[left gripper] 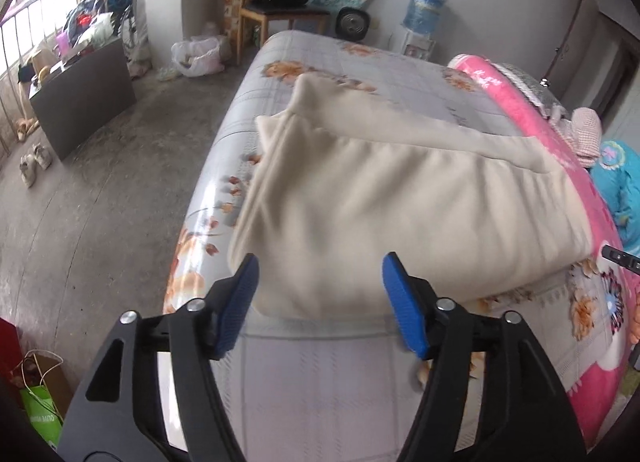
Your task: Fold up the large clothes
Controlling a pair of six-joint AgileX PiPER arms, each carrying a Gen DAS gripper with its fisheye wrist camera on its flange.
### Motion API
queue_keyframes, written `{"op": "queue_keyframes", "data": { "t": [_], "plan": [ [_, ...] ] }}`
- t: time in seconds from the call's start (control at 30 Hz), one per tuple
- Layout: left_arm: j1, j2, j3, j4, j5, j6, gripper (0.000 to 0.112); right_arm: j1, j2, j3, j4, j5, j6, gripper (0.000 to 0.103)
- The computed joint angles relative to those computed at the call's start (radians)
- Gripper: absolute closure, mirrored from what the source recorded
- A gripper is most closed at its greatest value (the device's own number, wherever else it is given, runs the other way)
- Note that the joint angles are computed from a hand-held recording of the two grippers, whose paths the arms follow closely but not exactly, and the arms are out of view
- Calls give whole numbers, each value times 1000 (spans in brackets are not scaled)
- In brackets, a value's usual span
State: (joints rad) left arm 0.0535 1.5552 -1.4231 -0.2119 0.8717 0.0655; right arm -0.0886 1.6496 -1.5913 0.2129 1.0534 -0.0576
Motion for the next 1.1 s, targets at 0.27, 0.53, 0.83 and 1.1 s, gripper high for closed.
{"op": "queue_keyframes", "data": {
  "t": [0.27,0.53,0.83,1.1],
  "plan": [
    [-240,-155,44,238,45,-258,21,279,-232,169,-243,-85,330,22],
    [-487,-200,-12,555,118,-593,19,584,-301,154,-568,-63,585,6],
    [-598,-172,-112,741,249,-771,19,752,-293,136,-850,-18,790,6],
    [-584,-117,-162,700,307,-807,19,779,-286,159,-900,-2,845,6]
  ]
}}
